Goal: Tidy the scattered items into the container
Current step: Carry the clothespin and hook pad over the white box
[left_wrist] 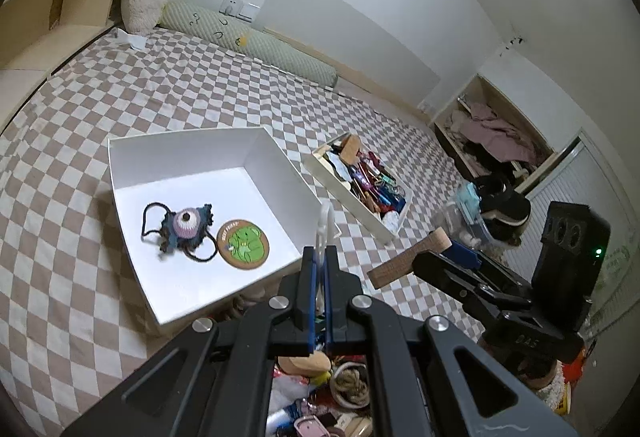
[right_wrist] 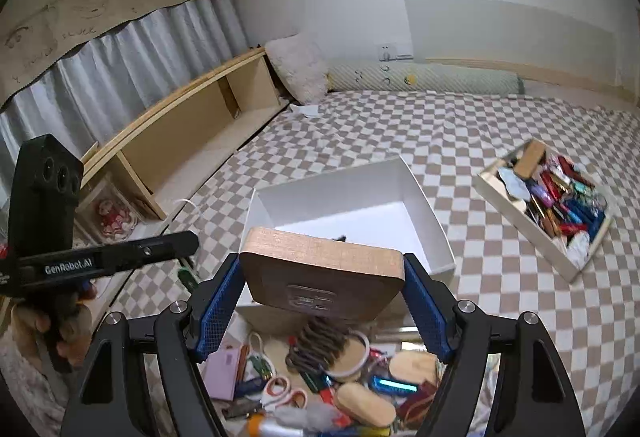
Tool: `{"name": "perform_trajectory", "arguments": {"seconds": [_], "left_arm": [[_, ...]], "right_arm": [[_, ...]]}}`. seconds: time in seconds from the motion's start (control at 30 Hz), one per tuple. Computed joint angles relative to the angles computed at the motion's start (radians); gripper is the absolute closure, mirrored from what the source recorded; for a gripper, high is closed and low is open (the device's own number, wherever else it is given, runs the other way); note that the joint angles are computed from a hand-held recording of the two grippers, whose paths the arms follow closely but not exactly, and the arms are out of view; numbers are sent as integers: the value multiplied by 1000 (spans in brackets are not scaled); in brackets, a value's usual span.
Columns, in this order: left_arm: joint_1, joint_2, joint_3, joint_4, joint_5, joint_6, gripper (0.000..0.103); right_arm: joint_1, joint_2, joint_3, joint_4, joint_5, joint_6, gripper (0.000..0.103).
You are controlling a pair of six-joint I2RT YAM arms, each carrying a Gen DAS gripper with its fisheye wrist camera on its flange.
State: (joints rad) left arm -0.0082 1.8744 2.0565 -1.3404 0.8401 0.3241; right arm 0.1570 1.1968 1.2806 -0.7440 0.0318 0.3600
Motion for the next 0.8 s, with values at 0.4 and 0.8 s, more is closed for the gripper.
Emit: {"name": "perform_trajectory", "arguments": {"seconds": [0.4, 0.8], "left_arm": [[-23, 91, 107, 130, -88, -155, 99], [-62, 201, 180, 180, -209, -243, 99]], "right_arm": [[-41, 204, 174, 17, -59, 4, 25], [-82, 379, 258, -2, -64, 6, 25]]}}
